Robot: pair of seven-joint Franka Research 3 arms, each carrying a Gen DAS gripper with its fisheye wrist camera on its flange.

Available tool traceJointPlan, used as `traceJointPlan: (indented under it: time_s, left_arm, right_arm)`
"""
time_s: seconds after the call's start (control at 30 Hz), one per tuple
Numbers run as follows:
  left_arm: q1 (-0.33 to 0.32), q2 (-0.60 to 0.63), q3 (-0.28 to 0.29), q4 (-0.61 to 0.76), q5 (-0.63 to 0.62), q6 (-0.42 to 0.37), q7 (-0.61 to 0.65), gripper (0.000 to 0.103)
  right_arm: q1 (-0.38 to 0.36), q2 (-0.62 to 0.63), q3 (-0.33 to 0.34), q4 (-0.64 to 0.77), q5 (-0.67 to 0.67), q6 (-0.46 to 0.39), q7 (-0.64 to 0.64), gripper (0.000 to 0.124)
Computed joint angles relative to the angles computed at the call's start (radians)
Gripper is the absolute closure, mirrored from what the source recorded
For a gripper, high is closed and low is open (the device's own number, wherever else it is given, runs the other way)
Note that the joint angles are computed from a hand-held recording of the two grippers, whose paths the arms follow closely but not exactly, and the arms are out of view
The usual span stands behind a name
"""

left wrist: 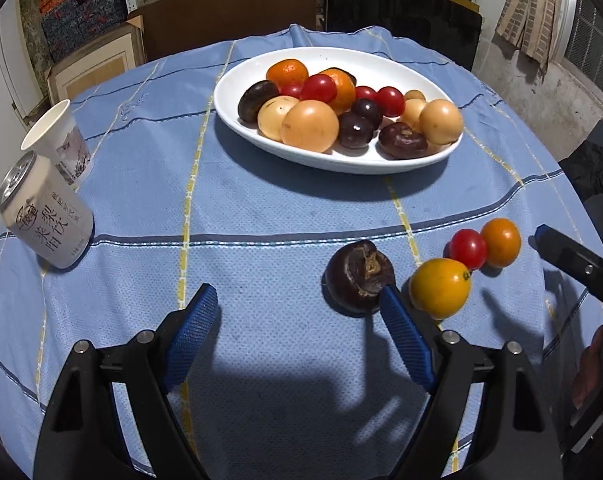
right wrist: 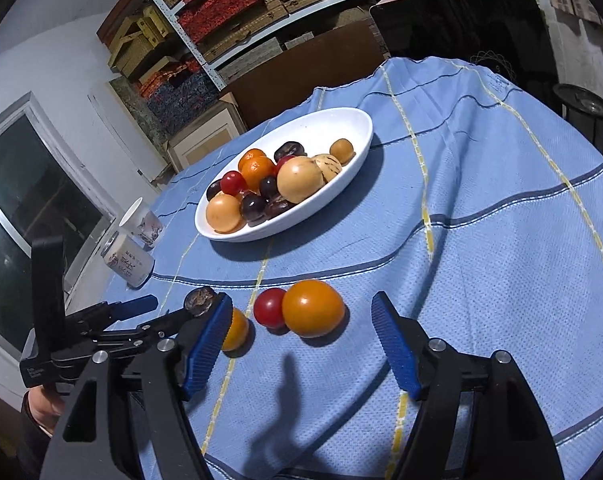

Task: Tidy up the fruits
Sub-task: 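Withdraw both open tools from the plate toward the loose fruits, then grasp a dark mangosteen with the left tool while the right tool grasps an orange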

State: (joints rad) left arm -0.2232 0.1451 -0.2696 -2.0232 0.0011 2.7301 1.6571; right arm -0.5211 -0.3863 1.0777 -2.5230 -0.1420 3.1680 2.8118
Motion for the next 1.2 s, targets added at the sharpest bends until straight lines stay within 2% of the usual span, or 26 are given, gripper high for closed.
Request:
traceJointPlan:
  time_s: [0.17,0.37,0.4,0.47,0.5,0.53,0.57,0.63,0.7,0.87,0.97,1.07,1.1,1.2]
  left_arm:
    - [-0.011,0.001,-0.003,-0.002,0.030,0.010,0.006,0.022]
    - [-0.012,0.000,-0.015,-0.010,0.003,0.016,0.061,0.022]
    - [-0.015,0.007,-0.011,-0.005,0.012,0.015,0.053,0.024]
    - [-0.008,0.035,-0.018,0.026,-0.016,-0.021,0.068,0.040]
    - [-0.004,0.047,-0.021,0.039,-0.031,-0.032,0.073,0.040]
    - [-0.010,0.047,-0.017,0.033,-0.015,-0.003,0.062,0.045]
    - [-0.013,0.054,-0.016,0.041,-0.003,-0.007,0.057,0.049]
    - [-0.029,0.067,-0.004,0.053,0.050,0.002,0.019,0.051]
    - [-0.022,0.071,-0.015,0.054,0.043,0.010,0.024,0.062]
    - [-0.015,0.052,-0.020,0.037,0.042,0.000,0.006,0.062]
    - [-0.001,0.017,-0.026,0.002,0.007,0.012,0.039,0.062]
    - [0.013,-0.019,-0.030,-0.036,-0.059,0.026,0.094,0.062]
    - [0.014,-0.025,-0.026,-0.042,-0.073,0.027,0.102,0.062]
    - [0.012,-0.032,-0.016,-0.051,-0.094,0.034,0.114,0.062]
  right_arm:
    - [-0.002,0.016,0.000,0.001,-0.003,0.008,0.002,0.051]
    - [-0.007,0.011,0.010,0.008,-0.008,-0.003,-0.008,0.051]
    - [-0.007,0.012,0.011,0.011,-0.012,-0.006,-0.009,0.051]
    - [-0.009,0.016,0.013,0.015,-0.018,-0.011,-0.010,0.051]
    - [-0.008,0.018,0.013,0.017,-0.022,-0.014,-0.010,0.051]
    - [-0.007,0.019,0.012,0.018,-0.025,-0.018,-0.008,0.051]
    - [-0.007,0.023,0.011,0.020,-0.029,-0.023,-0.005,0.051]
    - [-0.007,0.028,0.009,0.021,-0.039,-0.027,0.004,0.051]
    - [-0.008,0.029,0.008,0.022,-0.051,-0.029,0.011,0.051]
    - [-0.010,0.027,0.009,0.030,-0.086,-0.049,0.023,0.051]
    - [-0.017,0.017,0.021,0.056,-0.132,-0.108,0.025,0.051]
    - [0.000,0.022,0.019,0.107,-0.193,-0.236,0.007,0.051]
    - [-0.001,0.032,0.029,0.134,-0.219,-0.293,-0.004,0.051]
    - [0.014,0.105,0.031,0.180,-0.283,-0.357,-0.046,0.053]
